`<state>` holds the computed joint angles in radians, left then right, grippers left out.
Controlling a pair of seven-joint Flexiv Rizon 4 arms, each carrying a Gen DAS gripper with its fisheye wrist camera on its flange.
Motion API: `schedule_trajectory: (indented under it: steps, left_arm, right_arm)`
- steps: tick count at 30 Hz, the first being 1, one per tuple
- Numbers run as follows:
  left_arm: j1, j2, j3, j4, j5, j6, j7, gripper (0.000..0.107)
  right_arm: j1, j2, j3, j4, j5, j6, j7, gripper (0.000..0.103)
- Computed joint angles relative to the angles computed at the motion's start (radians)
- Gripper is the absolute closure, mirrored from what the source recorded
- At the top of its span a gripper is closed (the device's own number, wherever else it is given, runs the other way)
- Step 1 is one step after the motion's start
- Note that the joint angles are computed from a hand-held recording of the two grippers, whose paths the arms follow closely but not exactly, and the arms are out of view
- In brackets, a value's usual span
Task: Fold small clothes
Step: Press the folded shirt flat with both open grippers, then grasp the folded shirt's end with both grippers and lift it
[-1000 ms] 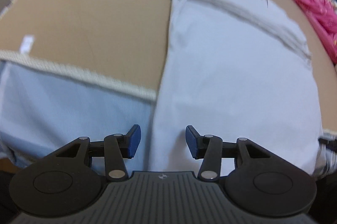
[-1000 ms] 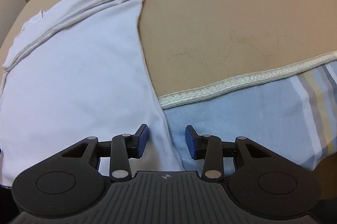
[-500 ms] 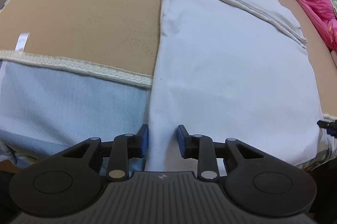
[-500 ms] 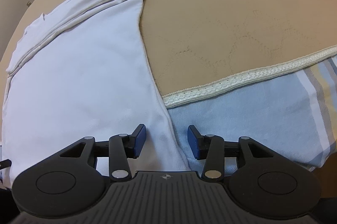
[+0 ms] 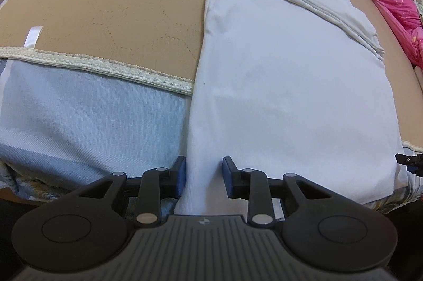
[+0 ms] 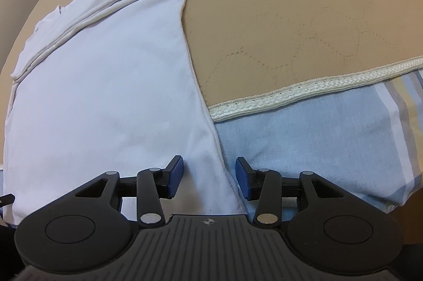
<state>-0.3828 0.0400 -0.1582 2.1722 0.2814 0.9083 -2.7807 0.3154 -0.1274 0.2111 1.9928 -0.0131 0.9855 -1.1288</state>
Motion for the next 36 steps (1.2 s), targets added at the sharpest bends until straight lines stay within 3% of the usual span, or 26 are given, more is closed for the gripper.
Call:
schedule_trajectory:
  steps: [12,15,17,18,20,23,28,32,36]
  left_arm:
    - [-0.009,-0.01,-0.005,-0.022,0.013,-0.03,0.007,0.08]
    - [-0.008,-0.007,-0.001,-0.016,0.008,-0.022,0.009,0.08]
    - [-0.007,-0.005,-0.002,-0.018,0.02,-0.024,0.003,0.09]
    - [-0.007,-0.004,-0.003,-0.021,0.033,-0.021,-0.003,0.101]
    - [-0.006,0.003,-0.008,-0.033,0.074,-0.008,-0.019,0.102]
    - [-0.002,0.024,-0.031,-0.084,0.198,-0.05,-0.071,0.102]
    - [0.006,0.096,-0.053,-0.119,0.297,-0.013,-0.091,0.103]
    - [0.02,0.179,-0.077,-0.11,0.317,0.021,-0.063,0.104]
    - [0.038,0.287,-0.078,-0.05,0.28,0.08,-0.027,0.104]
  right_arm:
    - [0.002,-0.009,0.007,-0.013,0.02,-0.003,-0.062,0.068]
    - [0.0,-0.013,0.011,-0.017,0.037,0.0,-0.09,0.078]
    - [-0.003,-0.015,0.016,-0.028,0.065,-0.006,-0.117,0.09]
    - [-0.003,-0.014,0.017,-0.03,0.075,-0.001,-0.125,0.094]
    - [-0.006,-0.009,0.019,-0.029,0.1,0.032,-0.138,0.096]
    - [-0.019,0.013,0.038,-0.031,0.193,0.147,-0.224,0.097]
    - [-0.035,0.07,0.067,-0.081,0.441,0.244,-0.424,0.097]
    - [-0.037,0.134,0.041,-0.111,0.665,0.233,-0.576,0.098]
    - [-0.042,0.207,-0.032,-0.117,0.9,0.153,-0.708,0.098]
